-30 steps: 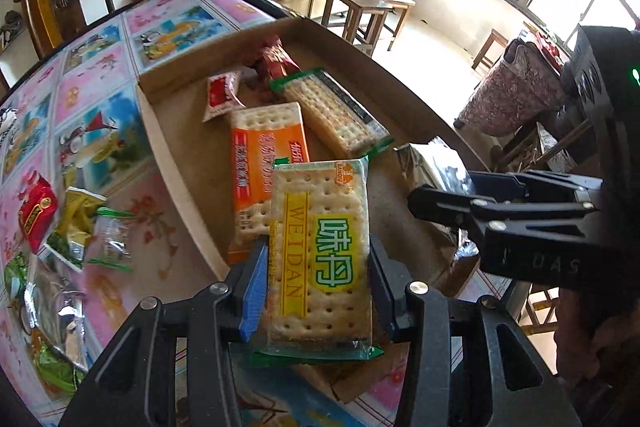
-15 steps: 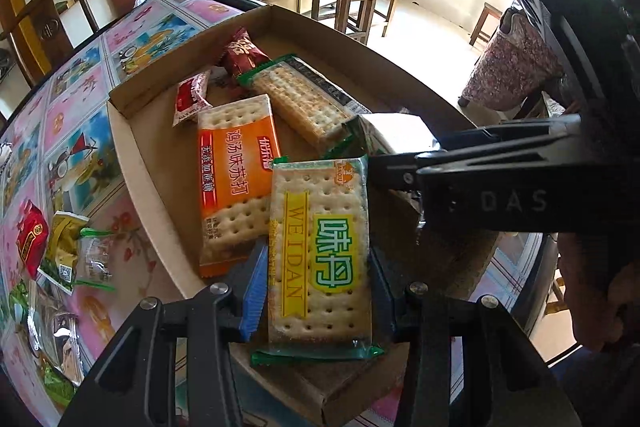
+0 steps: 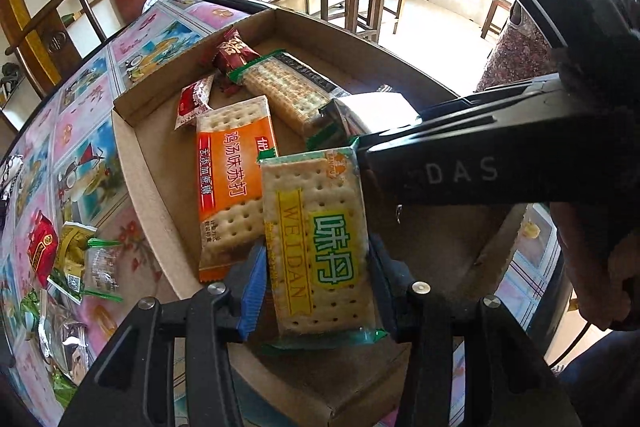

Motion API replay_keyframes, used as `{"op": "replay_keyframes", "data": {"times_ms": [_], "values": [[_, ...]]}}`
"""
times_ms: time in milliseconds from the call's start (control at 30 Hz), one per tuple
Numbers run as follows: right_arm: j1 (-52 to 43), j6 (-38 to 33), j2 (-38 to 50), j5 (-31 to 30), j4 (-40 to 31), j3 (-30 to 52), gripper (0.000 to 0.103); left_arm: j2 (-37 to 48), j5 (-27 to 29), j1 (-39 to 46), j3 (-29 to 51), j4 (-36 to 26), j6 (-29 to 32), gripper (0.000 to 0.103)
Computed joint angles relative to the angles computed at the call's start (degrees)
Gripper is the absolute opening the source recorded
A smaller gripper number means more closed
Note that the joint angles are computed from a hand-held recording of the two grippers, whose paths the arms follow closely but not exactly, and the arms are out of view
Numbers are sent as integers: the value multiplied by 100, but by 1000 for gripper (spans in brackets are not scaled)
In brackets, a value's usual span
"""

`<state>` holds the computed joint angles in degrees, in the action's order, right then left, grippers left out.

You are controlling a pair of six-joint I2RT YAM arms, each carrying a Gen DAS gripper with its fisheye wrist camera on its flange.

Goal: Organize snacks
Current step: 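Lower both packs into the box and open both tools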

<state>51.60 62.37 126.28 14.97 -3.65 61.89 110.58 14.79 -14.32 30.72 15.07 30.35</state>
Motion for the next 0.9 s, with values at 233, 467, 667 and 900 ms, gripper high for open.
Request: {"op": "replay_keyframes", "data": {"times_ms": [233,467,667,900], "values": [[28,-30,-39,32,16,-69,63,-10,-50,-42,-72,106,31,46],[107,53,-75,96,-20,-114,63,1,-74,-64,-111,191,102,46],[175,165,-119,143,-74,-157,63,-16,-102,-112,-203,297,170,46],[223,275,-137,191,-151,-164,63,-42,-192,-199,-353,508,234,47]]}}
